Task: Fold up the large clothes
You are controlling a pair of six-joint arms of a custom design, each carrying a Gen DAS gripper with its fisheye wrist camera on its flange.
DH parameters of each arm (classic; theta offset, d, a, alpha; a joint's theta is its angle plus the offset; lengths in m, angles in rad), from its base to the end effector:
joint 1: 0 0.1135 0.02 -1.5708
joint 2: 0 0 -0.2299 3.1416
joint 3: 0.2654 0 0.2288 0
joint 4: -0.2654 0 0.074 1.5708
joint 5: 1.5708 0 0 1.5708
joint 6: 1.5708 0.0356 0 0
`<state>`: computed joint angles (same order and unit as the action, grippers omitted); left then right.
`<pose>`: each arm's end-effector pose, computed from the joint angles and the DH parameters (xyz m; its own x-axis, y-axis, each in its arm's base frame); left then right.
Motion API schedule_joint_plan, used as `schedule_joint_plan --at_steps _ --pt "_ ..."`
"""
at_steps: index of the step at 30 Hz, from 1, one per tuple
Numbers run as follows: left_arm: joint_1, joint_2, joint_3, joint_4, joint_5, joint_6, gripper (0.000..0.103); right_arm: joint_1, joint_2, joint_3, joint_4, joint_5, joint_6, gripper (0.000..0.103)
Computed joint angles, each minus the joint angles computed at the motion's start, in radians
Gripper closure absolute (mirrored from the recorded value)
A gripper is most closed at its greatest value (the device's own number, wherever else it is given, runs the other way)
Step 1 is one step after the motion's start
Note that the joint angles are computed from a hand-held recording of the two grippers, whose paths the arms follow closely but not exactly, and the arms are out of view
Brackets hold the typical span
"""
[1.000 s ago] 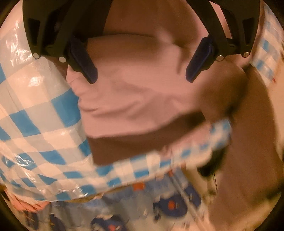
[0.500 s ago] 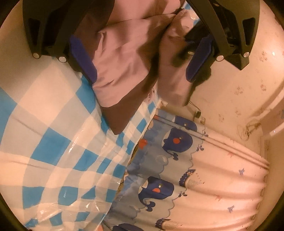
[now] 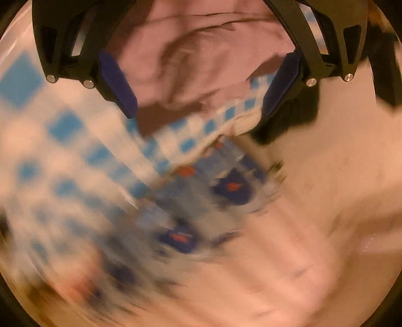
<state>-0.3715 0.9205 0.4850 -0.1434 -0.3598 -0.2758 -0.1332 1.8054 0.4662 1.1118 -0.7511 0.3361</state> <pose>0.1873 -0.0595 0.1990 -0.5083 -0.0755 -0.8579 -0.0761 0.9962 -0.0426 0.2807 -0.0131 0.1134 -0.3963 0.2963 -0.8690 -0.4568 0.7574 0.4666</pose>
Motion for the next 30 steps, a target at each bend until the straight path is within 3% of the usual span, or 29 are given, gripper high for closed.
schedule_joint_plan --at_steps 2,4,5,6,8,10,12,15,17,19,21,23,24,26,28,30 --pt "0.229 -0.019 -0.021 0.004 0.098 0.063 0.014 0.158 -0.151 0.073 -0.321 0.143 -0.189 0.007" --pt "0.433 0.055 -0.037 0.08 0.18 0.079 0.014 0.359 -0.113 0.31 -0.675 0.331 -0.322 0.007" --pt "0.544 0.128 -0.037 0.137 0.243 0.079 0.014 0.399 -0.054 0.435 -0.834 0.356 -0.356 0.007" --pt "0.619 0.196 -0.039 0.189 0.292 0.076 0.014 0.44 0.027 0.543 -0.92 0.392 -0.375 0.007" --pt "0.729 0.355 -0.036 0.291 0.378 0.076 0.014 0.501 0.225 0.728 -1.045 0.579 -0.423 0.007" --pt "0.78 0.537 -0.005 0.354 0.417 0.094 0.014 0.479 0.408 0.844 -1.118 0.638 -0.455 0.007" --pt "0.791 0.735 -0.001 0.473 0.47 0.181 0.011 0.369 0.547 0.877 -1.071 0.435 -0.443 0.007" --pt "0.706 0.809 0.011 0.497 0.32 0.206 0.011 0.397 0.515 0.874 -1.11 0.513 -0.485 0.008" --pt "0.695 0.731 -0.003 0.456 0.275 0.207 0.011 0.402 0.427 0.803 -1.087 0.527 -0.486 0.008" --pt "0.657 0.586 -0.11 0.533 0.199 0.227 0.011 0.409 0.285 0.62 -0.911 0.575 -0.503 0.008" --pt "0.596 0.489 -0.213 0.671 0.096 0.271 0.011 0.421 0.309 0.616 -0.871 0.693 -0.523 0.008" --pt "0.592 0.592 -0.186 0.722 0.087 0.296 0.01 0.397 0.473 0.784 -1.018 0.681 -0.521 0.006" --pt "0.604 0.702 -0.112 0.669 0.118 0.286 0.01 0.375 0.527 0.828 -1.045 0.642 -0.499 0.006" --pt "0.632 0.842 -0.017 0.611 0.17 0.266 0.009 0.37 0.516 0.834 -1.065 0.638 -0.521 0.006" --pt "0.635 0.836 -0.043 0.659 0.174 0.255 0.009 0.37 0.47 0.806 -1.07 0.648 -0.529 0.006" --pt "0.613 0.812 -0.085 0.709 0.132 0.266 0.009 0.377 0.357 0.646 -0.924 0.646 -0.504 0.006"
